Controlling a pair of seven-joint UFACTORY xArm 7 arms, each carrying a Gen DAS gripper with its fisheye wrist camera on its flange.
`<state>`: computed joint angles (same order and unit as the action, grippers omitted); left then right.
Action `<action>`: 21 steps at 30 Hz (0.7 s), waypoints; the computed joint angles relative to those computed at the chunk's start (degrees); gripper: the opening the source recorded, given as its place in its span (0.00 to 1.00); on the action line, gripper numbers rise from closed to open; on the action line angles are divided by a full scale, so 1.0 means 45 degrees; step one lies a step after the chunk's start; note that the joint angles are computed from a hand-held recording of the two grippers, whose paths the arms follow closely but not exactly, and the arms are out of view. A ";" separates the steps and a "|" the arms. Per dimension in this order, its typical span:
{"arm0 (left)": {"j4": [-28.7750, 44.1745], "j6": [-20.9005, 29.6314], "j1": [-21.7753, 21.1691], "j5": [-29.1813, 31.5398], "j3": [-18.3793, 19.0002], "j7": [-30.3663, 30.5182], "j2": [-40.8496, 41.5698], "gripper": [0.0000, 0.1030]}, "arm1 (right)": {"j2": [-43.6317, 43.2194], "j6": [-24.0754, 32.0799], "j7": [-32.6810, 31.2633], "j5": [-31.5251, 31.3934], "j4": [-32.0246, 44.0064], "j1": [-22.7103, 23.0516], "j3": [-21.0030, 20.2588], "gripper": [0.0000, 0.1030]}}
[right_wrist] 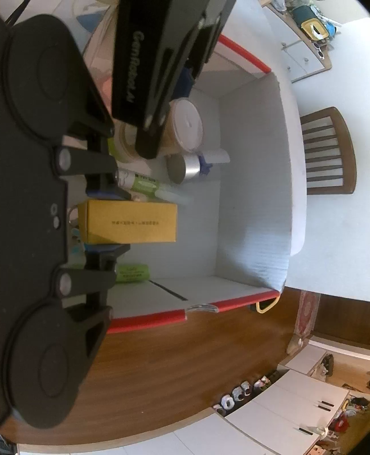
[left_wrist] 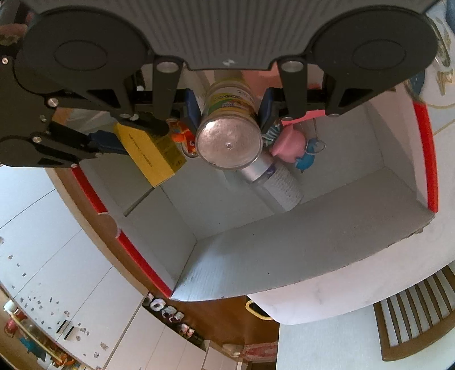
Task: Organize rigid objects
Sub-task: 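Lower and release the jar with the left tool while the right tool releases the yellow box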
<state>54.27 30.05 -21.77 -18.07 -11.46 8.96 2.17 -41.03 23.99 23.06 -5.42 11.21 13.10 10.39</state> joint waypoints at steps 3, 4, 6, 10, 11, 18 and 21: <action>0.0392 0.0172 0.0001 0.0216 0.0009 -0.0365 0.0430 0.40 | 0.0369 -0.0189 -0.0204 0.0029 0.0104 0.0016 -0.0184 0.27; 0.0512 0.0183 -0.0005 0.0273 -0.0001 -0.0514 0.0589 0.40 | 0.0493 -0.0215 -0.0246 0.0041 0.0155 0.0003 -0.0200 0.27; 0.0659 0.0106 -0.0012 0.0451 -0.0024 -0.0736 0.0806 0.40 | 0.0717 -0.0306 -0.0248 0.0031 0.0230 -0.0058 -0.0141 0.27; 0.0938 0.0120 0.0003 0.0687 -0.0066 -0.0967 0.1112 0.40 | 0.0886 -0.0310 -0.0355 0.0229 0.0248 0.0056 -0.0321 0.28; 0.1052 0.0176 0.0005 0.0727 -0.0064 -0.1114 0.1222 0.40 | 0.0898 -0.0263 -0.0397 0.0278 0.0242 0.0093 -0.0353 0.28; 0.1684 0.0326 -0.0132 0.1558 -0.0030 -0.2119 0.1992 0.41 | 0.0647 -0.0103 -0.0549 0.0852 0.0119 0.0491 -0.0709 0.31; 0.1613 0.0239 -0.0186 0.1817 -0.0045 -0.2534 0.1976 0.42 | 0.0333 -0.0021 -0.0786 0.1158 -0.0018 0.0645 -0.0912 0.34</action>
<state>61.52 31.13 -22.60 -9.89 -11.66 -2.45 11.06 -39.53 23.90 19.52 -0.21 11.13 16.00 6.29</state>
